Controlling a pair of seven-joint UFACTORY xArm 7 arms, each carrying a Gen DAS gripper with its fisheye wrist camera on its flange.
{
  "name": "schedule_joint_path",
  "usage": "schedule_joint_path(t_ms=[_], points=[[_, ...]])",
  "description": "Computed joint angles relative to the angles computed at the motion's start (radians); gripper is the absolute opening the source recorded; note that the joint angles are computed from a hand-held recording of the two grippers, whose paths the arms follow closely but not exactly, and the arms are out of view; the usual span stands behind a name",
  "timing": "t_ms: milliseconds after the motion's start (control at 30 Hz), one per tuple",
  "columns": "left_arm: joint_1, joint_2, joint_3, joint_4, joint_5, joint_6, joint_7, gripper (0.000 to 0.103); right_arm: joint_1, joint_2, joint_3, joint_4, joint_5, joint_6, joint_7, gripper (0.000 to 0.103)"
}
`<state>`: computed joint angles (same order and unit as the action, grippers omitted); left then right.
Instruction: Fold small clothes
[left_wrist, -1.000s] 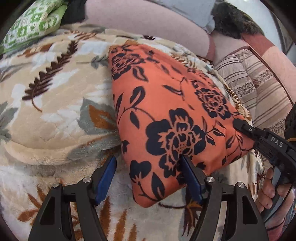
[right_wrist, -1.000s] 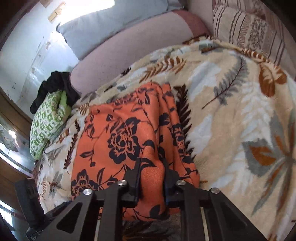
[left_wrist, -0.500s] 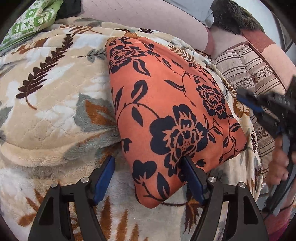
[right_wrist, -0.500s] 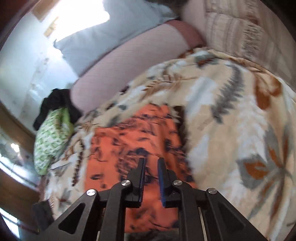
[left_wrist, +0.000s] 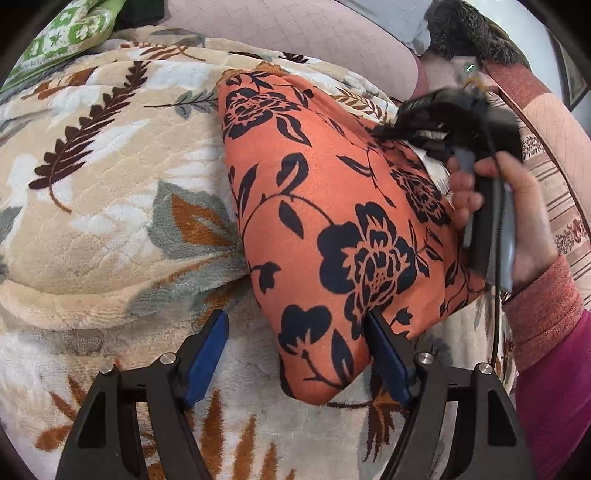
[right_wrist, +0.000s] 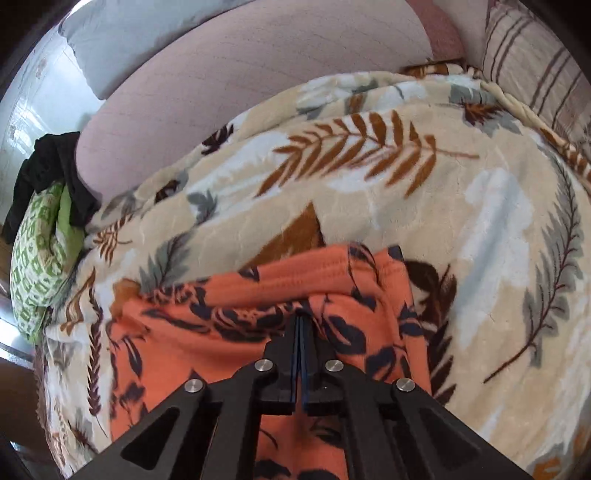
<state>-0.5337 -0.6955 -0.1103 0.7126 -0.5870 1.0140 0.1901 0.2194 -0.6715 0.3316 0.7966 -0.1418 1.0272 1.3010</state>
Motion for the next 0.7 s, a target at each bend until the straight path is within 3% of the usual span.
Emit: schedule_joint_path(t_ms=[67,167,267,367,533,600,700], points=[[0.002,-0.013,0.011,-0.003,-0.009,-0.005,0.002,0.076,0.003,0.014,0.016,0.055,-0.048,-0.04,-0.042,0.004],[0.008,-0.031,0.015,-0.005,-0.014,-0.039,0.012,0.076,0.09,0.068,-0.054,0.088,0.043,-0.205,-0.177,0.004],[0.024,-0.024,-0.003,0.0,0.025,-0.06,-0.005,0.076,0.15,0.204,-0.079,0.2,0.137,-0.18,-0.316,0.004],[0.026,0.003,-0.007,0.009,0.058,-0.033,-0.017,0.078,0.182,0.301,-0.107,0.237,0.238,-0.218,-0.404,0.004],[0.025,0.01,-0.038,0.006,0.114,-0.043,-0.018,0.079,0.142,0.411,-0.089,0.217,0.211,-0.273,-0.343,0.005],[0.017,-0.001,-0.049,-0.009,0.127,-0.059,-0.019,0.079,0.117,0.417,-0.079,0.2,0.134,-0.328,-0.298,0.004],[0.005,-0.004,-0.049,-0.013,0.136,-0.066,-0.026,0.08,0.073,0.43,-0.06,0.208,0.01,-0.32,-0.171,0.004]])
